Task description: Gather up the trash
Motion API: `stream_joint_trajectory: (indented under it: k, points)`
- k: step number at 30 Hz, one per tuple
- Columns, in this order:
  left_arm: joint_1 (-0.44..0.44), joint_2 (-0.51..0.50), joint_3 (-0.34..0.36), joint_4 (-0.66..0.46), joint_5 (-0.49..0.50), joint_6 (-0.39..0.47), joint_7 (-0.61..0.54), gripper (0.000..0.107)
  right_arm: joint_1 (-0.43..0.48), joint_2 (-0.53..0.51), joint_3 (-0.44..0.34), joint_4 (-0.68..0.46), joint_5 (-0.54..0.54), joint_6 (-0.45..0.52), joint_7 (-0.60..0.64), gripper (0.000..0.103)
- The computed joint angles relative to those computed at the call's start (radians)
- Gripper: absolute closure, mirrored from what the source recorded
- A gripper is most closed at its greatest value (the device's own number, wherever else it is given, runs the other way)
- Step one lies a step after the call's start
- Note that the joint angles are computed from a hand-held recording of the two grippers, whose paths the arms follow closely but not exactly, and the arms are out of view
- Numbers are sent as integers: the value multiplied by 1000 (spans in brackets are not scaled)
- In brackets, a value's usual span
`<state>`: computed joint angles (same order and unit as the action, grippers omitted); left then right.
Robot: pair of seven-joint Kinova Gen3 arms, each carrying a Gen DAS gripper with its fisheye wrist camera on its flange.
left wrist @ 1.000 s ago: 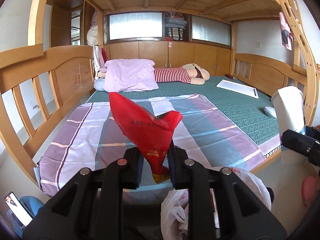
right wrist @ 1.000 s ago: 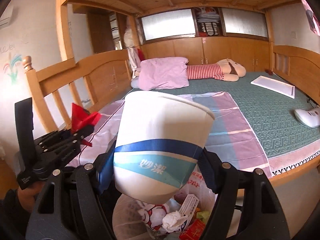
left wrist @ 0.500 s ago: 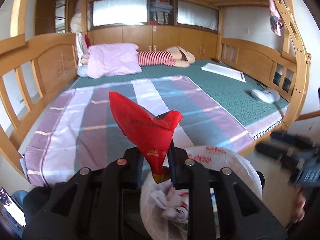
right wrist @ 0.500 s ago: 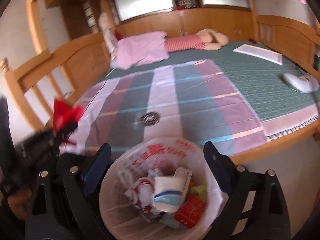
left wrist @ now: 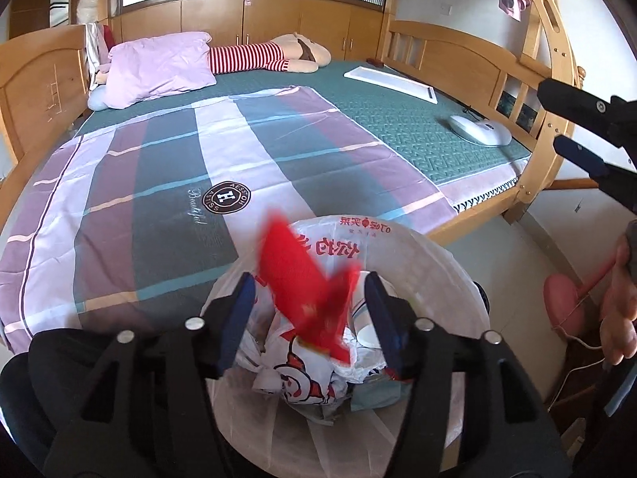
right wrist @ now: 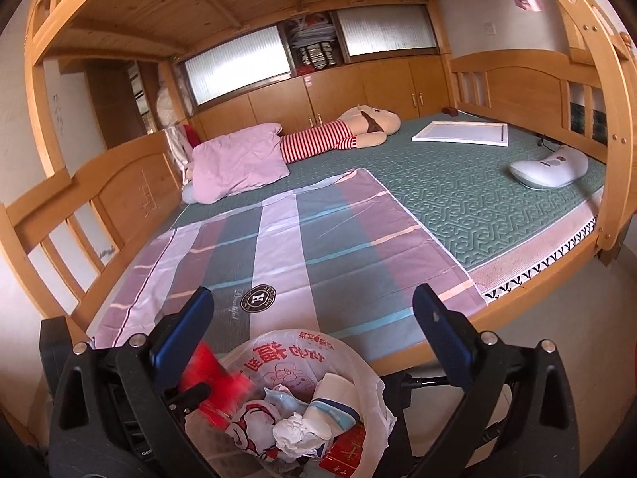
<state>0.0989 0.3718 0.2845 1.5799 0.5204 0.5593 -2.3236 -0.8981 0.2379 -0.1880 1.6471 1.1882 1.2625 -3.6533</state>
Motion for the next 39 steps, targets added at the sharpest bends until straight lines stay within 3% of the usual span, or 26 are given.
stream_joint_trajectory:
  k: [3,5,7,11,13,15,17,19,25,27,35,39]
  points:
    - [4,-12,7,12,-40,-40,74,29,-4,2,1,8,11,7,-35,4]
    - [-40,-34,64,46,-93,-114,141,20,0,10,1,-5,-2,10,-14,4]
    - [-31,-68,50,87,-100,-195,182,12,-7,31,5,-31,-11,34,14,4]
    - [100,-145,-109,161,-66,-358,219,8,-38,84,25,-96,-22,103,88,4]
    - [109,-173,-118,195,-103,-439,282,8,-50,112,36,-131,-31,117,137,4]
    - [58,-191,-68,221,-114,-494,316,8,-58,129,48,-152,-41,113,175,4]
    - [12,-199,-25,225,-123,-509,337,8,-63,138,57,-162,-45,88,212,4]
    - [23,-204,-45,224,-139,-512,360,8,-70,150,67,-181,-56,81,248,4]
    - [275,-195,-311,200,-320,-477,551,8,-97,168,99,-206,-62,80,295,4]
    - [308,-191,-344,195,-344,-466,569,8,-100,166,102,-204,-60,78,299,4]
    - [174,-199,-198,216,-397,-487,608,8,-113,176,113,-223,-58,98,306,4]
    - [189,-197,-214,212,-450,-485,663,8,-112,176,115,-222,-59,95,298,4]
